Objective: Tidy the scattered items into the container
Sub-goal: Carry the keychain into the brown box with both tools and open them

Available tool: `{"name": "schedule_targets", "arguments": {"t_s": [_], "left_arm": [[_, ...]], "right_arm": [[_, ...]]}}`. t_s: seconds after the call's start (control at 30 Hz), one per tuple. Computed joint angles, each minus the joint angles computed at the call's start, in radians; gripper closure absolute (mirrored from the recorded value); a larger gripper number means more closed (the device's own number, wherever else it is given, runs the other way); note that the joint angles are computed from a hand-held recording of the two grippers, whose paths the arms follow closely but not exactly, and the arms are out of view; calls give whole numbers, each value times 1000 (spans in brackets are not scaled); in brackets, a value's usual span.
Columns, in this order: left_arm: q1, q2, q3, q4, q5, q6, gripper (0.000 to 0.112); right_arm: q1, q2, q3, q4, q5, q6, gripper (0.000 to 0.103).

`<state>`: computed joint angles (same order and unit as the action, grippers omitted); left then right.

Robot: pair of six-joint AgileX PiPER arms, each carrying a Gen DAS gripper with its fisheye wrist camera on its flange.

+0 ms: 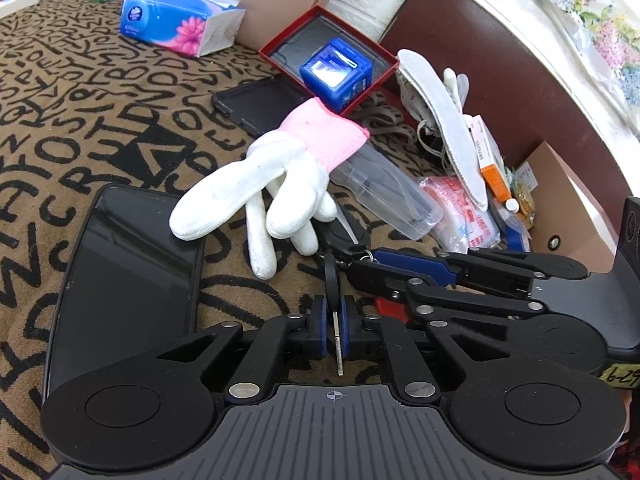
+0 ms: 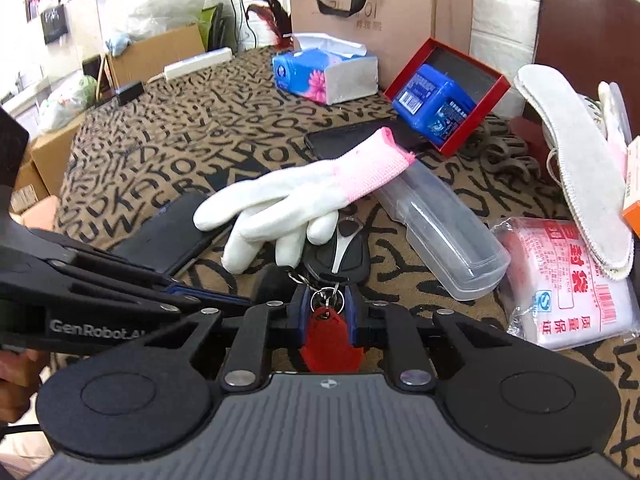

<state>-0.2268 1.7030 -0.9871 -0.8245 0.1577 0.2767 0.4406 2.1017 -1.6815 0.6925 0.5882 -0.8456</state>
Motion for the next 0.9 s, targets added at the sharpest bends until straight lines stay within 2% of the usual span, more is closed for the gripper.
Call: {"name": "schedule_targets", "arguments": {"t_s": [0.33, 0.6, 0.77, 0.9], "left_arm": [[-26, -35, -20, -28, -7, 50, 109], [-43, -54, -72, -83, -6, 129, 109], [-64, -57, -124, -4, -6, 77, 109], [-93, -46, -181, 120, 0, -36, 109]], "right_arm": [[-41, -49, 10, 115, 22, -50, 83], [-72, -109, 23, 175, 7, -85, 83], [-99, -156, 55, 232, -27, -127, 83], [-127, -200, 97, 287, -48, -184, 83]]}}
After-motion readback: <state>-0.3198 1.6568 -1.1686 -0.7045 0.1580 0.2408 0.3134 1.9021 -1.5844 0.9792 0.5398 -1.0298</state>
